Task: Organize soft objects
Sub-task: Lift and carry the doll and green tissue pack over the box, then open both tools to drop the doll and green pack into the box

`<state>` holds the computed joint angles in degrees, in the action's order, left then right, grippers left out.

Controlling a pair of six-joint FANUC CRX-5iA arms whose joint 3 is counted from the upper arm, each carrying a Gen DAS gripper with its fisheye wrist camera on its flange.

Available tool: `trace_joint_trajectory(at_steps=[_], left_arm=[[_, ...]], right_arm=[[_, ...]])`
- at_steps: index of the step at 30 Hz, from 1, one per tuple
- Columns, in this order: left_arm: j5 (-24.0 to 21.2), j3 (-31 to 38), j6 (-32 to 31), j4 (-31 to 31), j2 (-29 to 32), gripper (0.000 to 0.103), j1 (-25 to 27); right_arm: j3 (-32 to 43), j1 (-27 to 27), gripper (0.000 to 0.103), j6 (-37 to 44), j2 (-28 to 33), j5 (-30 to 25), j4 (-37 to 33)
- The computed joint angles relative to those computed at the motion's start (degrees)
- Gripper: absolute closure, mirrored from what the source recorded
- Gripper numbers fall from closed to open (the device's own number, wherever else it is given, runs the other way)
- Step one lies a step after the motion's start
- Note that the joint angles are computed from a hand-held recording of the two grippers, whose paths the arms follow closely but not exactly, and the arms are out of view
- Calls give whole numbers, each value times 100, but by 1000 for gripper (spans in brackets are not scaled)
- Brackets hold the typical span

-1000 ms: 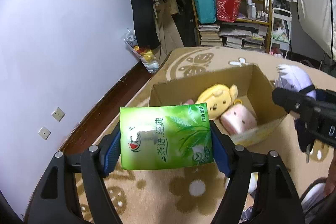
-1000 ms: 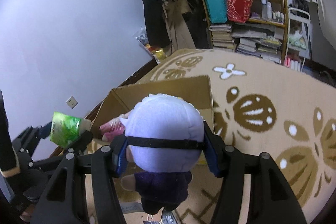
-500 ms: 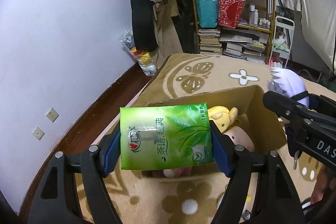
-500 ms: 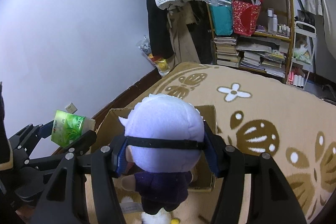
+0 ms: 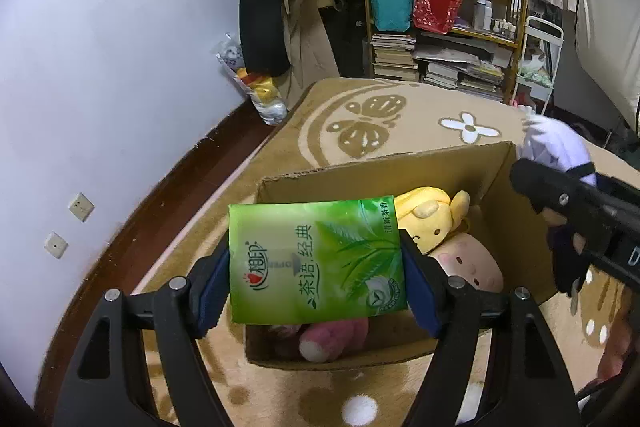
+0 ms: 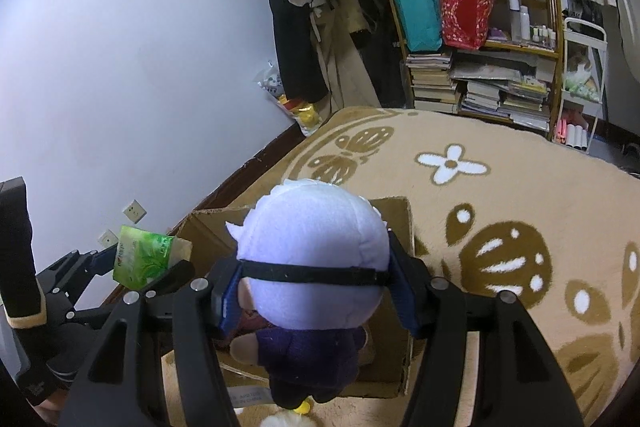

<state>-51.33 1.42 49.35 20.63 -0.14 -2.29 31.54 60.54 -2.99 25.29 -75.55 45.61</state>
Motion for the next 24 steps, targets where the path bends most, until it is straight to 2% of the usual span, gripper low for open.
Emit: trace_joint_trajectory(at_steps=[6,13,14,16,18,20,21,24], left_arm=[[-149,67,-139,27,131,28,5],[-208,146,94,-226,168,27,-29],[-217,146,102,-223,164,26,-21],[-167,133,93,-210,141,14,-8],[2,4,25,-151,30,10,22],[47,-16,121,-236,-30,5,41],[66,-25,225,-304,-66,2,58],[-13,-62,259,-269,-128,2,164]], right_arm=[[-60,-49,36,15,11,99,-208],[-17,-60,35,27,41,62,-272],[-3,-56,32,13,46,23,-271],[-24,-53,26,-66,17,4,-263],[-96,-42,22,-189,-36,15,-205],[-95,-23,10,-235,-58,-41,-174],[-86,-9,8,-273,-65,-76,-159],[8,37,0,-263,-58,-225,-210]])
